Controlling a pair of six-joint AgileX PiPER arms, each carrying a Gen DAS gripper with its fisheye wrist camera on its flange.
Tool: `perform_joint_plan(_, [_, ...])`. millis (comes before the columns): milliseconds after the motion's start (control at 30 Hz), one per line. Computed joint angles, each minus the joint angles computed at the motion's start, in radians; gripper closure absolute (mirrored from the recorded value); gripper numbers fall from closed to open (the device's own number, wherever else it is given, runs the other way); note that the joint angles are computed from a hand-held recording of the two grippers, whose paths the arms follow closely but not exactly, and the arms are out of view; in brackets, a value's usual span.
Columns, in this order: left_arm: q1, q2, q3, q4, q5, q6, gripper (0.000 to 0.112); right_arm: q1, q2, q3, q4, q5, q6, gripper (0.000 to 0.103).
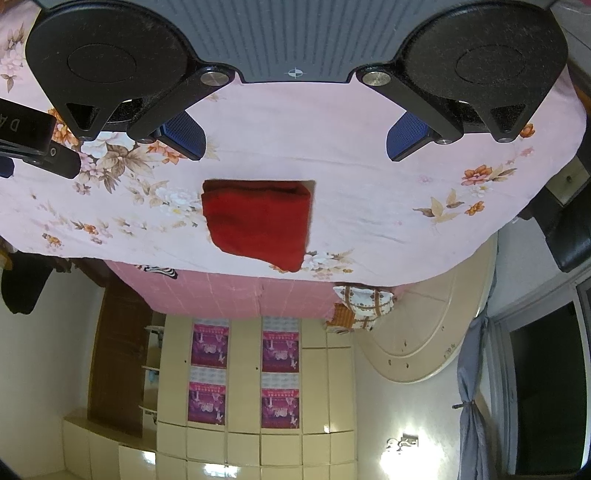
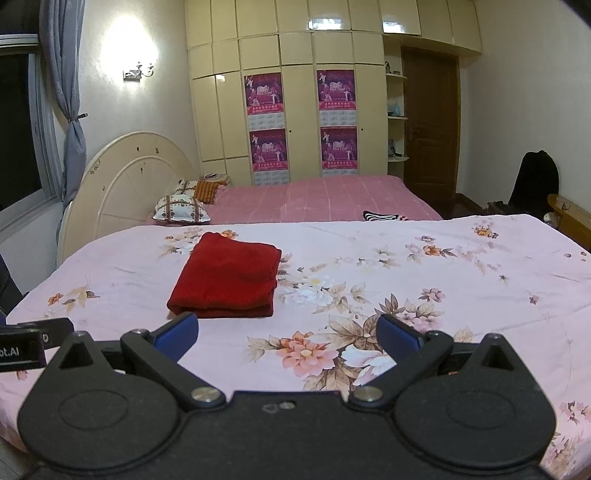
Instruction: Fold small clothes
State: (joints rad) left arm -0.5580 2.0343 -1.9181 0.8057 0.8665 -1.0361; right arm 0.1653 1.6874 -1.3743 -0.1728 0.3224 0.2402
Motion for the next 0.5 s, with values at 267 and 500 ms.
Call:
perform_joint_plan(267, [-0.004,0.018,-0.007,0.022,-0.025,0.000,0.009,-0.008,0.013,-0.013,0.035,0.004,-0.037,0.001])
perform_joint_plan(500, [0.008,0.068,-0.080,-0.018,-0.021,0.050,0.009,-0.013,0.038,-0.029,0.048,0.009,-0.050,0.001])
